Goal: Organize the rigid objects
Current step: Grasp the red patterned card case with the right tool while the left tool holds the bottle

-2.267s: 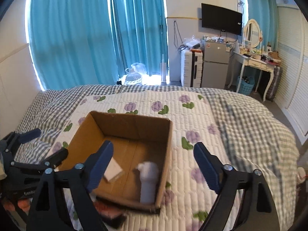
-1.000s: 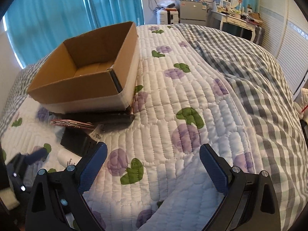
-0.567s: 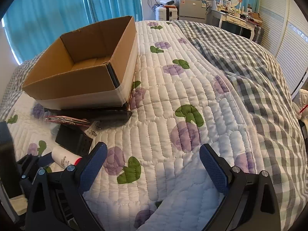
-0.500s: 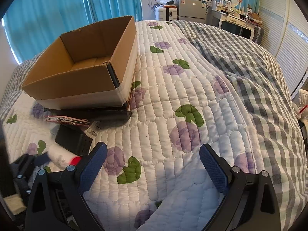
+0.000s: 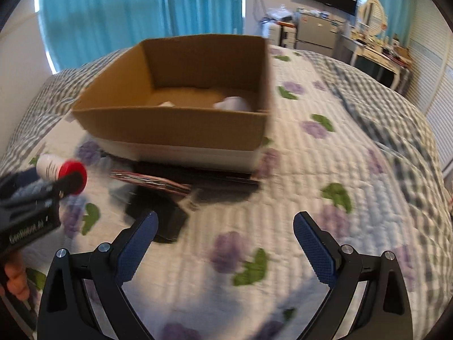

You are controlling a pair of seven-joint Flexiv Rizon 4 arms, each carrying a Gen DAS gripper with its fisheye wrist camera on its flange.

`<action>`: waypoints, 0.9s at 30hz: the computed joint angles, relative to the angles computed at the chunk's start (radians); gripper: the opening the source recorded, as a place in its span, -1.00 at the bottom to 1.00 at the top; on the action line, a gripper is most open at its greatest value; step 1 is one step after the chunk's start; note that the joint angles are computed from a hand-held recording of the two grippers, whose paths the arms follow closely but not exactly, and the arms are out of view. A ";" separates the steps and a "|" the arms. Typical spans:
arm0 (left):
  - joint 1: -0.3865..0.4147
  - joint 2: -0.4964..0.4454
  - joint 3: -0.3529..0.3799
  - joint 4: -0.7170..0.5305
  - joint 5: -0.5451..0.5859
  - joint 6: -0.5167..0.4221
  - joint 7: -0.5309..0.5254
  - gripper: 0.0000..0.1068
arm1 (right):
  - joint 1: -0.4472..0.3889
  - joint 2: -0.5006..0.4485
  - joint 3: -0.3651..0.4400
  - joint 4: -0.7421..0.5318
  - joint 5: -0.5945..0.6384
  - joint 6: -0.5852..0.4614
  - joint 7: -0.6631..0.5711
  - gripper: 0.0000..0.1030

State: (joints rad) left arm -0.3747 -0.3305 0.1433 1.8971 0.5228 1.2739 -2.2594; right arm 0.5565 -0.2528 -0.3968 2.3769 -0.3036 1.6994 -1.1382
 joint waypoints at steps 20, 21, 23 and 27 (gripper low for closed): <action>0.042 -0.006 0.015 0.047 -0.098 0.070 0.083 0.45 | 0.217 -0.232 -0.086 -0.164 0.201 0.067 0.049 0.43; 0.038 -0.007 0.018 0.046 -0.096 0.069 0.083 0.45 | 0.193 -0.225 -0.061 -0.166 0.207 0.070 0.041 0.41; 0.024 -0.004 0.027 0.043 -0.084 0.062 0.075 0.45 | 0.189 -0.209 -0.060 -0.152 0.225 0.093 0.017 0.40; 0.016 0.010 0.027 0.045 -0.069 0.055 0.063 0.45 | 0.187 -0.150 -0.053 -0.114 0.259 0.121 -0.061 0.39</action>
State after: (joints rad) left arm -0.3588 -0.3206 0.1700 1.9420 0.4541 1.3289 -2.1965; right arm 0.7437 -0.4030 -0.4498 2.2633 -0.0451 1.8206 -1.1990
